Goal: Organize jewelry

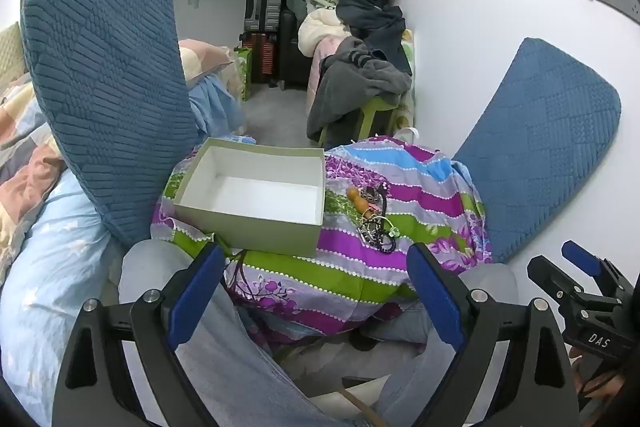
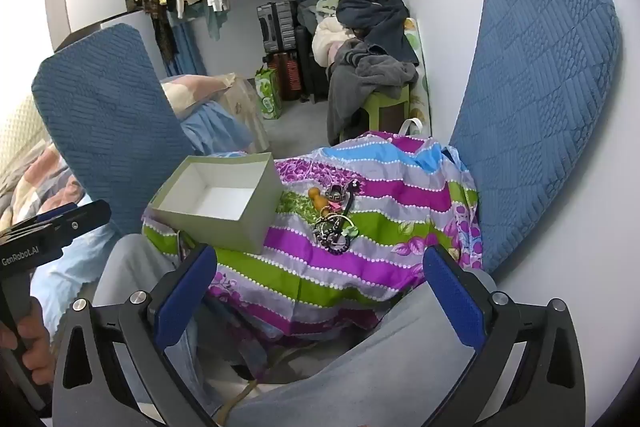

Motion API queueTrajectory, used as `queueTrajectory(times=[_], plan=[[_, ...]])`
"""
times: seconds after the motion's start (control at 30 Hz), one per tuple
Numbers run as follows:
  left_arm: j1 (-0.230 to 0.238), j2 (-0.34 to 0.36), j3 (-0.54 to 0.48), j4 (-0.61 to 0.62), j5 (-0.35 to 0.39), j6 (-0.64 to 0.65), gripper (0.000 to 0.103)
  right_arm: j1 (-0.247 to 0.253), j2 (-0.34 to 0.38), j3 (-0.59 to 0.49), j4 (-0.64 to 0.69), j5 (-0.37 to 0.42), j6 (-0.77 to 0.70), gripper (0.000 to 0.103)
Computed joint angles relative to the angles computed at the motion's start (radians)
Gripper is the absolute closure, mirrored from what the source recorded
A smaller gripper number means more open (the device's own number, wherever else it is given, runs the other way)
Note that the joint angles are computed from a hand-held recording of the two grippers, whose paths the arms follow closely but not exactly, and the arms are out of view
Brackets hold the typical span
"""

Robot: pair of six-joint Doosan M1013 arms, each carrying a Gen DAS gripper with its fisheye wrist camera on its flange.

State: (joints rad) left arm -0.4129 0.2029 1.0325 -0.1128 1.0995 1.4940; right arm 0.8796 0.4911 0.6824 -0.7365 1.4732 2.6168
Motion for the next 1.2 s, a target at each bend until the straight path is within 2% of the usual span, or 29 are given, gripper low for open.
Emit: queueTrajectory(times=[0.3, 0.6, 0.63, 0.7, 1.2], plan=[[0.000, -0.003, 0.002, -0.002, -0.001, 0.008, 0.010, 0.001, -0.007, 0.012, -0.002, -0.007, 0.006, 0.000], [-0.003, 0.003, -0.013, -0.002, 0.010, 0.002, 0.010, 0.003, 0.011, -0.026, -0.005, 0.013, -0.008, 0.000], [0.001, 0.002, -0.009, -0.003, 0.006, 0.005, 0.010, 0.002, -0.008, 0.012, -0.006, 0.000, 0.003, 0.000], [0.000, 0.001, -0.007, -0.005, 0.005, 0.005, 0.010, 0.001, -0.012, 0.021, -0.007, -0.004, 0.007, 0.000], [-0.004, 0.001, -0.002, 0.014, -0.001, -0.009, 0.010, 0.003, -0.019, 0.030, -0.004, -0.003, 0.008, 0.000]])
